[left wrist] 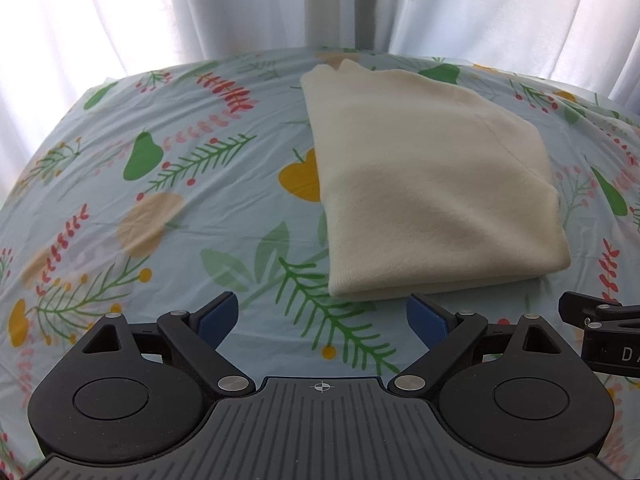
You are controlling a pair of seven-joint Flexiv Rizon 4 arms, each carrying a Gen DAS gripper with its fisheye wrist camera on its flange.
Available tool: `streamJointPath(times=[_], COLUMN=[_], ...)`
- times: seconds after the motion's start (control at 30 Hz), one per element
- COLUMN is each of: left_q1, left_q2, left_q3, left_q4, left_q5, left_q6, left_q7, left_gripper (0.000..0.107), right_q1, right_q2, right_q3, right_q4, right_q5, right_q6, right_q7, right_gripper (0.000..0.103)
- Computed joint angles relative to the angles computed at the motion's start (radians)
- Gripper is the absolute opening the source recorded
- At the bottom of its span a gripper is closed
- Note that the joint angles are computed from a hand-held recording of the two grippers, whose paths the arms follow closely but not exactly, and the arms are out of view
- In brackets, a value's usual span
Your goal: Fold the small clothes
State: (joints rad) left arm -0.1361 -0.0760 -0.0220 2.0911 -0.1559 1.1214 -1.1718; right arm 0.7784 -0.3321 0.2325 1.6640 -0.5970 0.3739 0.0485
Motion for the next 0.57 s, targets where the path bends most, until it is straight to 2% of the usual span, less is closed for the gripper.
streamJointPath(times=[0.2,0.43,0.57], left_q1=[-0.001,-0.005,-0.002], left_q2=[0.003,0.002,0.004], left_q3=[-0.010,0.002,0.000], left_q4=[0.032,0.019,0.017], left_q5=[-0.075,0.014,0.003], left_q6=[0.059,0.038,0.012], left_q7=[0.060,0.015,0.023], left_gripper=[0.095,0.095,0.095], right_q1=[-0.001,-0.002,-0.004], right_q2=[0.001,0.006,0.006], right_q3=[0.001,0.000,0.001], right_q4=[0.000,0.003,0.002], right_q5=[0.002,-0.001,-0.001], right_q6=[-0.003,-0.013,-0.019], right_q7=[-0.003,-0.004,-0.008], right_gripper=[0.099,0.099,0.099])
